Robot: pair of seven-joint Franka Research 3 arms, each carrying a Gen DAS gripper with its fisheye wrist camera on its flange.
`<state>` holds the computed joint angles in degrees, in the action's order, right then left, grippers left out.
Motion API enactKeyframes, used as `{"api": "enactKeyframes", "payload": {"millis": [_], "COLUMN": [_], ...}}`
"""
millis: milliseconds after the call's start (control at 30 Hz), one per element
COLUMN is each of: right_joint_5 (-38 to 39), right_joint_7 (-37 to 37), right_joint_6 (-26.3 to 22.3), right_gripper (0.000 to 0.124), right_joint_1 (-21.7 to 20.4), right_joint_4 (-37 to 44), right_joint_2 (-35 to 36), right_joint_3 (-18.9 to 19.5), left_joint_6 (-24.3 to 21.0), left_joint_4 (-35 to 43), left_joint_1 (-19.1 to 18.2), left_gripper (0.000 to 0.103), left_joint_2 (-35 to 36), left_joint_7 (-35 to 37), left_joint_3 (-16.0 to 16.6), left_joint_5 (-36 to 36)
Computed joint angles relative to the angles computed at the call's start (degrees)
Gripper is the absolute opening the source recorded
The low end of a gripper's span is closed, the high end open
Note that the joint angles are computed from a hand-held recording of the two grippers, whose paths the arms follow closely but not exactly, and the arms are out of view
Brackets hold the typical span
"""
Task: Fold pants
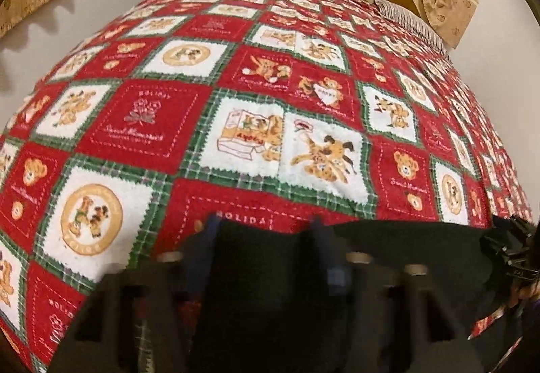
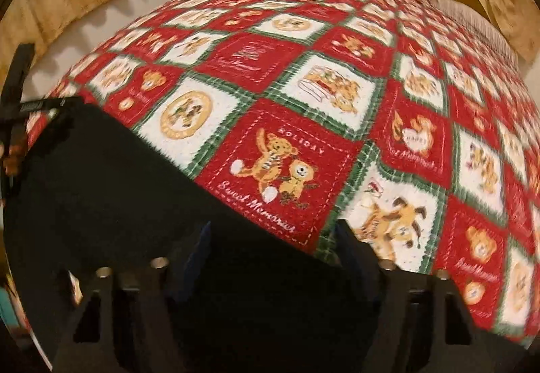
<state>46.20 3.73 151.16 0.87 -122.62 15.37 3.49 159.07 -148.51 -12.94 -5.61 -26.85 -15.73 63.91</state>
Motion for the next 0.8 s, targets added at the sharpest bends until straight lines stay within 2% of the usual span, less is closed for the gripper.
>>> {"api": "enactKeyframes", "payload": {"millis": [33, 100, 133, 267, 367, 467, 667, 800], "right_joint_5": [-1.46, -4.27, -5.36, 2.62, 11.96, 19.23, 19.67, 17.48], "right_joint_7": [-0.1, 0.76, 1.42, -5.23, -8.44, -13.32, -19.01, -24.39], "right_joint_6": [0.21, -1.66, -3.42, 0.48, -2.84, -7.98, -17.39, -18.37], "right_gripper": [0.023, 0.003, 0.003, 0.003, 0.003, 0.003, 0.003, 0.003], "right_joint_1": [0.26, 0.37, 0.23, -0.28, -0.45, 0.06, 0.19, -0.6], "right_joint_4": [-0.47, -0.51, -0.49, -4.41, -6.64, -10.69, -21.56, -30.32], "right_joint_2": [-0.72, -1.57, -2.13, -6.61, -12.26, -19.89, -34.03, -42.82], "right_joint_3": [-0.32, -1.12, -1.49, -0.27, -1.47, -4.72, -11.78, -14.81], "left_joint_6": [0.85, 5.13, 6.07, 2.21, -2.24, -5.76, -12.74, -16.52], "left_joint_4": [-0.29, -0.89, -0.92, -0.67, -1.5, -3.54, -8.7, -11.55], "left_joint_1": [0.24, 1.79, 2.28, 1.65, 0.4, -0.9, -5.67, -8.76], "left_gripper": [0.03, 0.017, 0.017, 0.016, 0.015, 0.015, 0.015, 0.015], "left_joint_2": [-0.3, -0.75, -0.92, -3.17, -7.64, -14.23, -26.58, -30.43], "left_joint_7": [-0.63, -6.6, -9.18, -9.92, -9.78, -10.83, -12.01, -15.98], "left_joint_3": [0.19, 0.73, 0.79, -0.35, -2.23, -4.65, -11.41, -16.56], "left_joint_5": [0.77, 6.68, 8.58, 8.43, 7.41, 7.3, 2.12, 0.11]}}
